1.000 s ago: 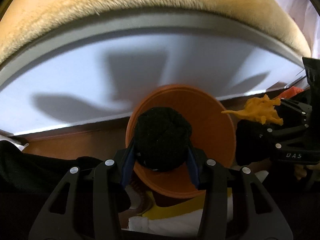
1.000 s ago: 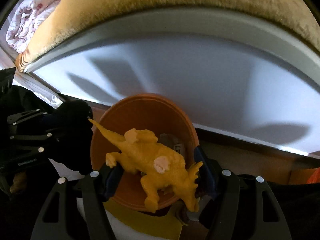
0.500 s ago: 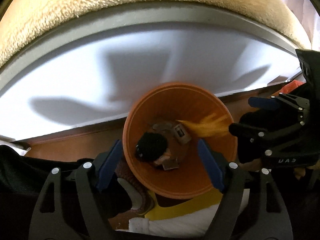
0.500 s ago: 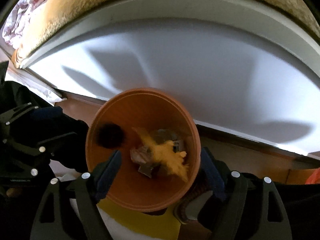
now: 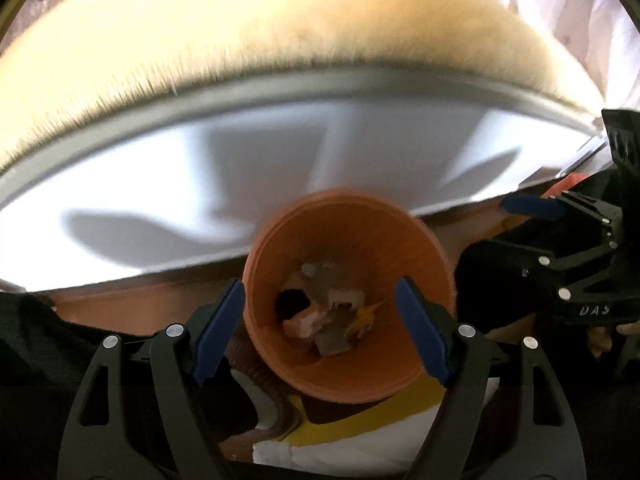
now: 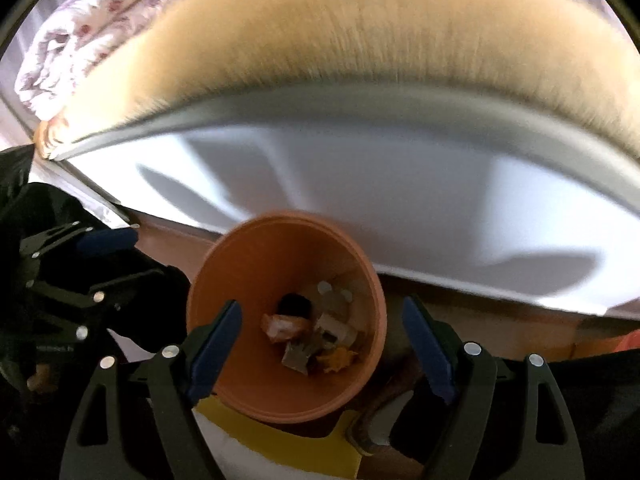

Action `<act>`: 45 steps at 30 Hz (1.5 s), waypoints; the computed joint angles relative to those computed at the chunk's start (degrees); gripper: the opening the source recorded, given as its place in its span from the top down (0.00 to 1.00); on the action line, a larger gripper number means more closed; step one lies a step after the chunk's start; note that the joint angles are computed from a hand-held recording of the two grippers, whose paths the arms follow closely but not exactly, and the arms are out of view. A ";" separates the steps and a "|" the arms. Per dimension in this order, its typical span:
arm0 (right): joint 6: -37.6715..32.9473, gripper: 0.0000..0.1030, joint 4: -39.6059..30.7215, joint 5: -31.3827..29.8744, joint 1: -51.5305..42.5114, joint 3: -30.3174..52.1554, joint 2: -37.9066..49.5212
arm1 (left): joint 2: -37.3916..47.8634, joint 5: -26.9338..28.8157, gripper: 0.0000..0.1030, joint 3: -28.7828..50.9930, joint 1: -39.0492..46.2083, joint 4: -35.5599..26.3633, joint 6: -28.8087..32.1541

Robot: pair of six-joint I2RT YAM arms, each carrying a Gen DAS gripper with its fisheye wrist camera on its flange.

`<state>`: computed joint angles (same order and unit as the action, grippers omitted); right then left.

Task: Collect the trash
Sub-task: 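Reach the left gripper to the green snack wrapper and grasp it, then grasp the wooden block with the right gripper while the left holds the wrapper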

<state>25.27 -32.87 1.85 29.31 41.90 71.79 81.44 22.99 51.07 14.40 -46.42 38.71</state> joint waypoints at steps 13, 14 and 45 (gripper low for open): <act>-14.86 0.12 -5.69 -3.04 -15.40 19.62 -6.48 | 1.71 4.69 0.13 27.43 -4.46 -5.18 -15.19; -16.03 0.11 -4.48 -2.96 -17.28 21.49 -5.22 | 3.53 2.88 0.13 30.13 -6.19 -4.62 -17.85; -15.22 0.08 9.32 -2.80 -22.25 37.86 22.36 | 25.65 -9.78 0.67 47.73 -12.10 6.68 -27.62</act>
<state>10.05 -23.55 -0.96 7.06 79.75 94.15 107.09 13.22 98.80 2.31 -39.74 11.10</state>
